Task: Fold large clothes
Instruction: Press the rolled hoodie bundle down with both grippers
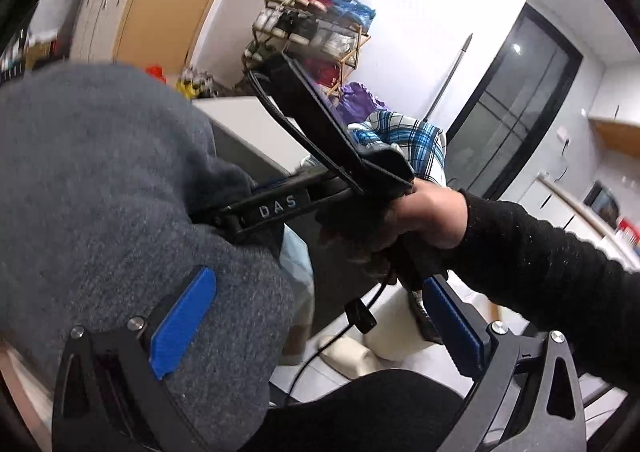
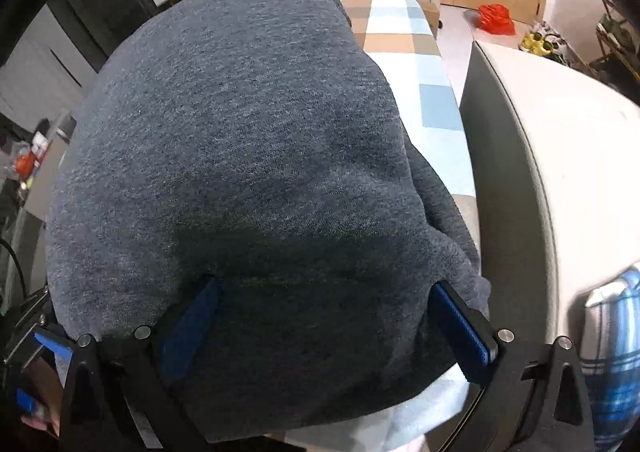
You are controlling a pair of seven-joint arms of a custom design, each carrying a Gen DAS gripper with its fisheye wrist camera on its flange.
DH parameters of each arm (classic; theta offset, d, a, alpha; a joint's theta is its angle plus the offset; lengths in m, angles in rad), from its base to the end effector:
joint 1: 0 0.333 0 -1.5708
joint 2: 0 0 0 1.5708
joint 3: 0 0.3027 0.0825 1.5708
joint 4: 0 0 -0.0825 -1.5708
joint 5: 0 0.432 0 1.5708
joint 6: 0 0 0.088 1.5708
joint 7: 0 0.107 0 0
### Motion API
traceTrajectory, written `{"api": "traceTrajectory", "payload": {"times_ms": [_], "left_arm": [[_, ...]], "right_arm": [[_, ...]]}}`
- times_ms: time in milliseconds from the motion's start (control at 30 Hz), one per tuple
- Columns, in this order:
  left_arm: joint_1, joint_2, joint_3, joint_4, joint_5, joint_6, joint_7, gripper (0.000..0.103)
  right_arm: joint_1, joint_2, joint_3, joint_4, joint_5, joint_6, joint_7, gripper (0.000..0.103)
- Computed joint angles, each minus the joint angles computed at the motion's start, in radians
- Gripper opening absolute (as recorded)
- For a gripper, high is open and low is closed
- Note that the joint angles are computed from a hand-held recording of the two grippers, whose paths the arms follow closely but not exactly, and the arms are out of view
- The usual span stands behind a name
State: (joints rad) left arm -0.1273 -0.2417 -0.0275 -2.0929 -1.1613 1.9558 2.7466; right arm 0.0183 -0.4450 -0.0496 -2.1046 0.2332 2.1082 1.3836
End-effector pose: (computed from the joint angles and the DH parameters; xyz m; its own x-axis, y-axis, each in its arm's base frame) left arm 0.5392 -0.1465 0.5469 -0.8262 -0.3515 0.4403 -0.5492 0.3281 -0.7686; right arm 0.5077 -0.0089 0.6285 0.1214 -0.9781 -0.1689 -0.8893 -0.0316 -0.4563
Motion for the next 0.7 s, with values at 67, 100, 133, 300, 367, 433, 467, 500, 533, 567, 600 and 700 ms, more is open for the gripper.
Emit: {"api": "traceTrajectory", "payload": {"times_ms": [67, 100, 133, 300, 367, 433, 467, 500, 533, 567, 600, 700], "left_arm": [[0.014, 0.014, 0.025, 0.036, -0.039, -0.055, -0.084, 0.101], [0.028, 0.022, 0.035, 0.061, -0.052, -0.079, -0.157, 0.101], [0.043, 0.018, 0.046, 0.068, -0.076, -0.085, -0.189, 0.101], [0.092, -0.035, 0.061, 0.015, -0.067, 0.085, -0.235, 0.101], [0.104, -0.017, 0.054, 0.012, -0.010, 0.115, -0.313, 0.101], [0.110, 0.020, 0.064, 0.018, -0.003, 0.091, -0.385, 0.101], [0.116, 0.036, 0.063, 0.021, 0.004, 0.082, -0.414, 0.101], [0.122, 0.054, 0.061, 0.026, 0.013, 0.070, -0.444, 0.101], [0.126, 0.070, 0.061, 0.033, 0.005, 0.048, -0.448, 0.101], [0.132, 0.078, 0.055, 0.034, 0.006, 0.047, -0.460, 0.101], [0.140, 0.080, 0.051, 0.029, 0.004, 0.054, -0.469, 0.101], [0.160, 0.123, 0.051, 0.053, -0.044, 0.001, -0.471, 0.101]], "right_arm": [[0.010, -0.008, -0.027, 0.018, 0.053, -0.020, -0.018, 0.103], [0.011, -0.003, -0.032, 0.038, 0.063, -0.037, -0.027, 0.103], [0.009, -0.005, -0.035, 0.057, 0.071, -0.036, -0.029, 0.103], [0.043, 0.088, -0.053, 0.239, 0.177, -0.037, -0.068, 0.103], [0.061, 0.163, -0.029, 0.343, 0.182, -0.044, -0.078, 0.103], [0.074, 0.280, 0.017, 0.483, 0.118, -0.063, -0.037, 0.103], [0.082, 0.337, 0.031, 0.544, 0.086, -0.091, -0.019, 0.103], [0.092, 0.401, 0.049, 0.607, 0.032, -0.134, 0.013, 0.103], [0.105, 0.455, 0.062, 0.651, -0.032, -0.180, 0.034, 0.103], [0.113, 0.509, 0.064, 0.698, -0.092, -0.231, 0.033, 0.103], [0.119, 0.547, 0.061, 0.717, -0.111, -0.263, 0.038, 0.103], [0.106, 0.572, 0.047, 0.714, -0.038, -0.254, 0.012, 0.103]]}}
